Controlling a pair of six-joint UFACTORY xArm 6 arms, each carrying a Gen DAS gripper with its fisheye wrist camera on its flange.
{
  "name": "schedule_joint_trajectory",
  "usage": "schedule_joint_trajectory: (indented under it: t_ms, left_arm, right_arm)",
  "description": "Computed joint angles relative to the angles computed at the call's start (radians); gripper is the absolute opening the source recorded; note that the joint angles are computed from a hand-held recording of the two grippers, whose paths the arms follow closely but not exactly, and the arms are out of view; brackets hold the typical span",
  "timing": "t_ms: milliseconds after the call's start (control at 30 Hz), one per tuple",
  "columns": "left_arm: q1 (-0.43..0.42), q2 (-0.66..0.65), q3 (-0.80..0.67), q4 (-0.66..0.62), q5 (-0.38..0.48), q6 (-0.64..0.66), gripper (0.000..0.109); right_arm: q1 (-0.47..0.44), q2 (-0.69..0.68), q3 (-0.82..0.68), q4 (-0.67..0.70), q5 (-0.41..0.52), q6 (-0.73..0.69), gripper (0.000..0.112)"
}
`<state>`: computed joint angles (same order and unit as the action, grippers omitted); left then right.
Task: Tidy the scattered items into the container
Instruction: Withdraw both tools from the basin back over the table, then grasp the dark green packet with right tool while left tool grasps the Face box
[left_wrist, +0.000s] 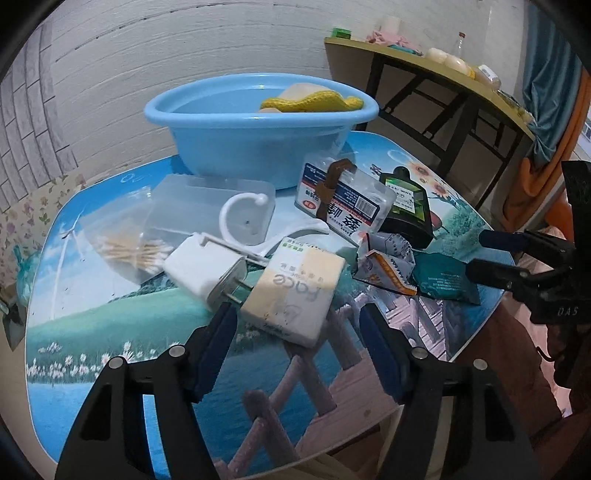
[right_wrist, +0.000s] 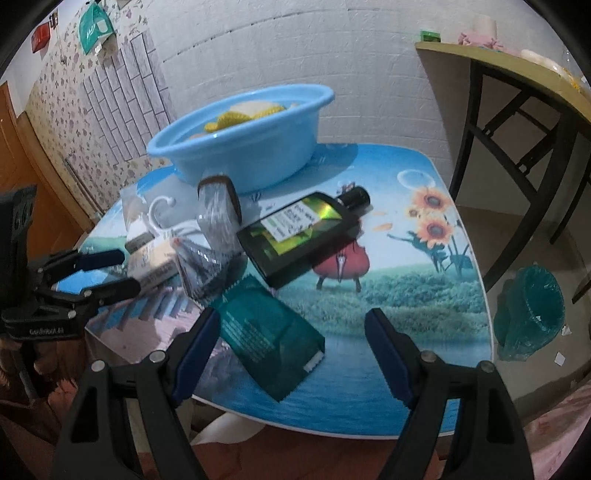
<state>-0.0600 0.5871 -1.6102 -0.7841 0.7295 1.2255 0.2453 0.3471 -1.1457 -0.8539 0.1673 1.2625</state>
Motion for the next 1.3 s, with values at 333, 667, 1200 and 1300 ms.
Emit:
schedule_joint_trajectory:
  t_ms: [333,667,1200,1300]
  left_arm:
    - [0.017,-0.002,-0.006,-0.015,0.034,0.041,0.041]
    - [0.060,-0.040,0.043,-0.029,0.050,0.068,0.041]
    - [0.120,-0.042,0.063,-0.029,0.008,0.059,0.032]
    - [0.115,-0.041,0.060,-0.040,0.005,0.056,0.057]
  right_arm:
    - [0.019,0.020,0.003,0.156,-0.004,-0.177,0.081]
    - [0.039,0.040,-0.023,0.123,0.024,-0.150,0.065]
    - [0.089,0.049,-0.046,0.273,0.060,-0.332,0.045]
    - [0.083,0.047,-0.053,0.212,0.087,-0.255,0.047]
